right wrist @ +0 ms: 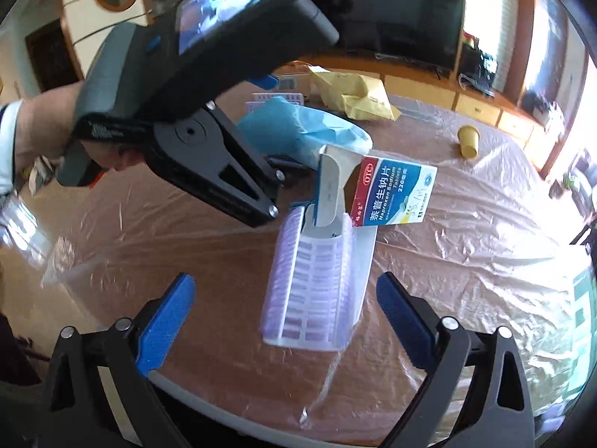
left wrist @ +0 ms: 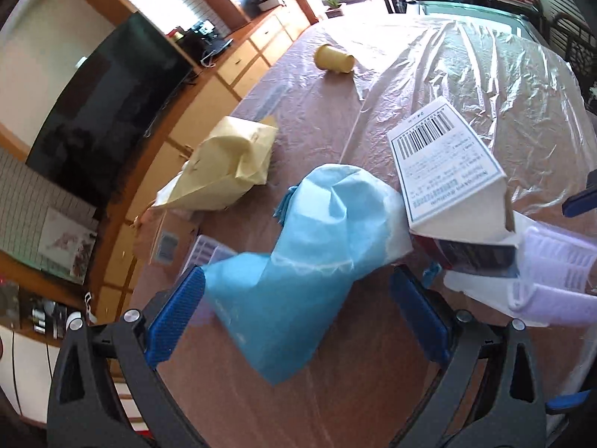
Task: Collect trash
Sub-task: 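Grasp the blue plastic bag with the left tool while the right tool grasps the lavender rack, then carry the blue bag and lavender rack over the bin with both tools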
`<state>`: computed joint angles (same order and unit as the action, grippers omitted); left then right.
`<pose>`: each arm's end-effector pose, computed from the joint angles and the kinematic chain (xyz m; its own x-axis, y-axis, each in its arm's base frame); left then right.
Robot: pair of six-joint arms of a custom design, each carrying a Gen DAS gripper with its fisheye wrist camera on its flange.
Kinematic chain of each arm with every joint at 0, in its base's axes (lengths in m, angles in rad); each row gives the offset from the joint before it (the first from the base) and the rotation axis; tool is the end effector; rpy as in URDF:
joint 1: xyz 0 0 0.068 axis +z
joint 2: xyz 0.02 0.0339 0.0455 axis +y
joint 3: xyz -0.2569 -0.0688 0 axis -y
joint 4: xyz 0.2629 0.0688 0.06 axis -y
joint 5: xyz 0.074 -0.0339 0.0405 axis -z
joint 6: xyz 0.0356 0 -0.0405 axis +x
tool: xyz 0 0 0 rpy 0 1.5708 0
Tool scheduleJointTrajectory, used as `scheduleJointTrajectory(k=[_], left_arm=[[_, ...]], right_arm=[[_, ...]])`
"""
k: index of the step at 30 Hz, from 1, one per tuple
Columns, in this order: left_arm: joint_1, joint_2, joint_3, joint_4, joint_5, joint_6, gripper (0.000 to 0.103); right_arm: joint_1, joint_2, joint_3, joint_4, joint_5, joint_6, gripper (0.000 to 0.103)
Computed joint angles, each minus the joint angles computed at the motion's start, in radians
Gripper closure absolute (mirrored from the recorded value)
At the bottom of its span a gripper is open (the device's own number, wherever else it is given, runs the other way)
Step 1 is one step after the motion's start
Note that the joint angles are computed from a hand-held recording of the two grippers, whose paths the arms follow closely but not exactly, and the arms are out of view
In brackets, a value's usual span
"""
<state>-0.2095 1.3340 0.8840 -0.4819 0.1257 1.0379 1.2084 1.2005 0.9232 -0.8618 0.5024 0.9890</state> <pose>0.2805 -0.0642 0.2151 -0.1582 0.9073 -0.3896 0.8183 0.3413 0.4625 0.1012 0.2186 0.2432 -0.8019 -0.0497 -0.5953 -0.1421 0.9838 0.1092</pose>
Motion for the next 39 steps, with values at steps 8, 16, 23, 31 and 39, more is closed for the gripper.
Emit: scheduleJointTrajectory(k=[8,16,23,31,39], left_arm=[[-0.017,0.086,0.049,-0.044,0.013,0.056,0.031],[0.036,0.084,0.09,-0.155,0.073,0.024,0.052],[0.157,0.032,0.111,-0.289,0.202,-0.076,0.059],[0.312,-0.104,0.047,-0.404,0.329,-0.175,0.061],[0.388,-0.255,-0.058,-0.466,0.371,-0.277,0.061]], right_arm=[[-0.066,-0.046,-0.056,0.053,-0.052,0.023,0.044],[-0.073,-0.077,-0.078,0.073,-0.073,0.012,0.061],[-0.035,-0.16,-0.096,0.057,-0.071,0.035,0.061],[-0.002,-0.279,-0.125,0.018,-0.076,0.091,0.061],[0.005,-0.344,-0.175,-0.013,-0.103,0.122,0.061]])
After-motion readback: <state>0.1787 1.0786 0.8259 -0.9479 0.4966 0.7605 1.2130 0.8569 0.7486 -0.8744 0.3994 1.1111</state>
